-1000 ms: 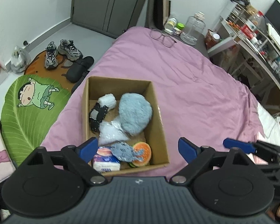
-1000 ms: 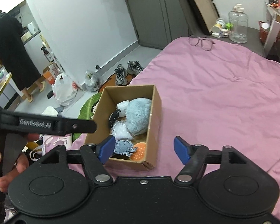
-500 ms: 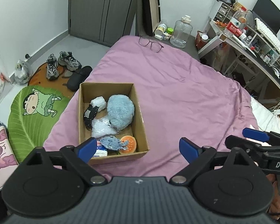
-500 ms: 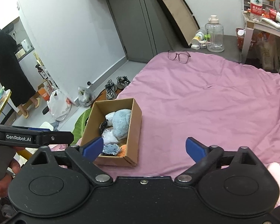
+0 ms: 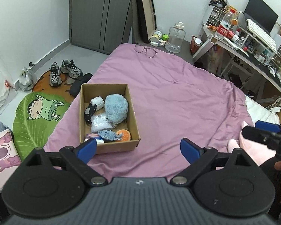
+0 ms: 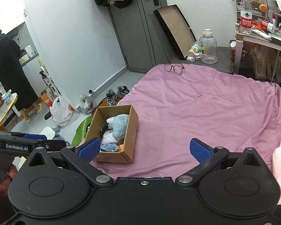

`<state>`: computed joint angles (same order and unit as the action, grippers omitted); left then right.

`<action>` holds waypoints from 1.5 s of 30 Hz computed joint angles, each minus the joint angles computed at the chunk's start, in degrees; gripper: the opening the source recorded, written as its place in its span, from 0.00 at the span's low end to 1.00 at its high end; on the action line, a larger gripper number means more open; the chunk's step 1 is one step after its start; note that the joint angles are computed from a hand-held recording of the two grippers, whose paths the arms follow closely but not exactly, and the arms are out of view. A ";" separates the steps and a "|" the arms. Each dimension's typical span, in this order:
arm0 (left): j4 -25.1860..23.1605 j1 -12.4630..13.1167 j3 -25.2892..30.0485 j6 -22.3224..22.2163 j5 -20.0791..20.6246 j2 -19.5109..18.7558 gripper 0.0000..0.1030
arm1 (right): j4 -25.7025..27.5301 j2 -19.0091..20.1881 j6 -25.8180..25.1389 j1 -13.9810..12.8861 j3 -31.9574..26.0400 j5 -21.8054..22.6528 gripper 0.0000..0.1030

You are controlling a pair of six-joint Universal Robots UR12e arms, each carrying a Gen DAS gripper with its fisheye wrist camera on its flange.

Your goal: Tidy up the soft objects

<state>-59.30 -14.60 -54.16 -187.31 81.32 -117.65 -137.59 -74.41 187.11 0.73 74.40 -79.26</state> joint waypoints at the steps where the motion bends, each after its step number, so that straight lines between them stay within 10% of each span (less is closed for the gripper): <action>1: 0.52 -0.09 -0.65 -0.04 0.23 0.43 0.92 | -0.04 -0.28 -0.17 -0.08 0.24 0.20 1.00; 25: 10.69 -1.94 -11.10 -5.31 2.20 6.87 0.92 | -1.63 -5.41 -0.43 0.43 6.33 -0.66 1.00; 45: 12.23 -3.56 -11.97 -1.05 5.45 7.18 0.92 | -1.79 -6.15 -1.60 0.62 7.76 -0.98 1.00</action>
<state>-47.08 -18.16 -66.13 -188.35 86.77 -110.47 -139.38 -80.56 185.51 1.35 82.16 -80.24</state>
